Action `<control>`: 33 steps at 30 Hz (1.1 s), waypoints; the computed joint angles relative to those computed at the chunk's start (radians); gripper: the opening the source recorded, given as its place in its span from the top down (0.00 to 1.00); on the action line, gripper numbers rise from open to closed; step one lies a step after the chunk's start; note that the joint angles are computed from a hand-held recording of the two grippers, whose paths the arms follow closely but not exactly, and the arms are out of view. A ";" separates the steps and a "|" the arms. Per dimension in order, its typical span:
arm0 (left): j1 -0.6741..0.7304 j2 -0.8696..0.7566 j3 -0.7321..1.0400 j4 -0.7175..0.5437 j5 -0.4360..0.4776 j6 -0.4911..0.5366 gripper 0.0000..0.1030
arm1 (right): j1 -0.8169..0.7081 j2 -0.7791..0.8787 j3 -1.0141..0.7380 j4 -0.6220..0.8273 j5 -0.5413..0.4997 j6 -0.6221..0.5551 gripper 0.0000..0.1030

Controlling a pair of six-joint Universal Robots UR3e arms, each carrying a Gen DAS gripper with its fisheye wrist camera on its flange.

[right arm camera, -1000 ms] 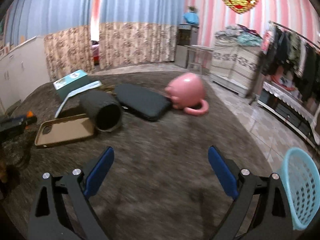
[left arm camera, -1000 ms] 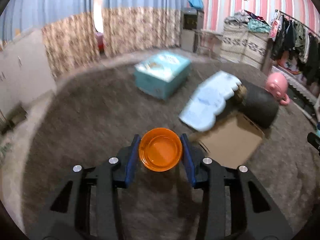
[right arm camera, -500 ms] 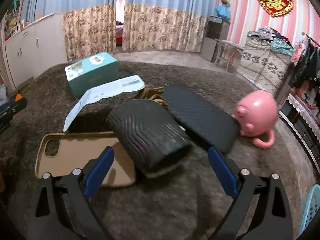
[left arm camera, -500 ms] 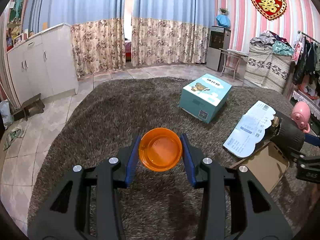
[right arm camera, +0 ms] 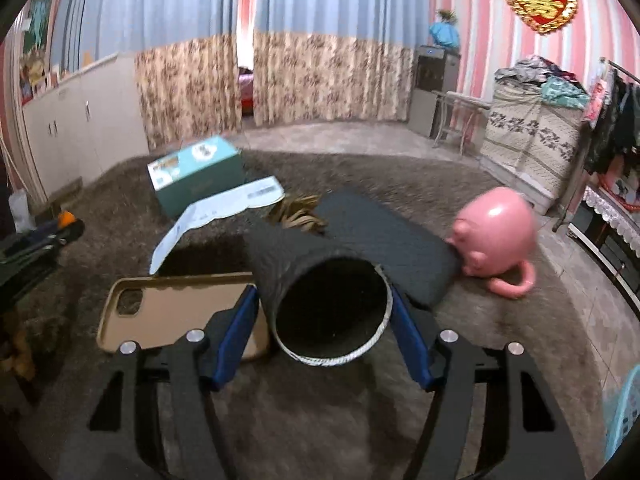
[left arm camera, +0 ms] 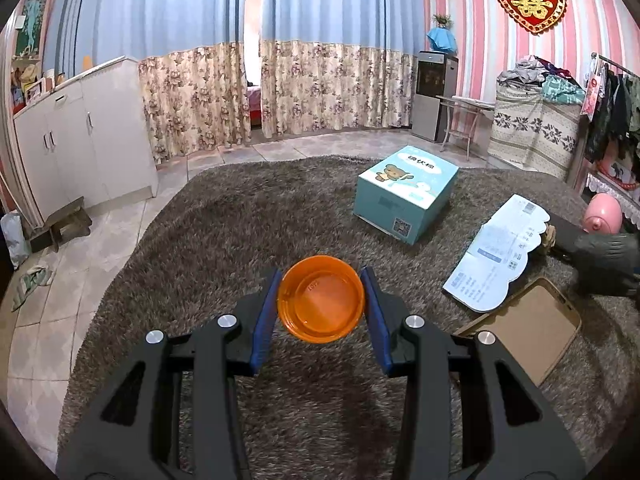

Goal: Collect trash
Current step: 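Carry the bowl and black cylinder over the blue basket with both grippers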

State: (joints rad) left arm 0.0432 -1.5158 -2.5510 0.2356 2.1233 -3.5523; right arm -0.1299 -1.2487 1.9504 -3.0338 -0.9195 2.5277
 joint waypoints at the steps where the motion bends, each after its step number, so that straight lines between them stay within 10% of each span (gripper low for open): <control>1: -0.002 -0.004 0.003 0.001 0.003 0.001 0.62 | -0.035 -0.033 0.034 0.002 0.027 -0.013 0.38; 14: -0.117 -0.018 0.084 -0.110 0.100 -0.032 0.62 | -0.594 -0.373 0.220 0.346 0.314 -0.331 0.39; 33: -0.585 -0.543 1.034 -0.452 0.169 -0.019 0.62 | -0.903 0.020 -0.124 0.151 0.324 -0.009 0.39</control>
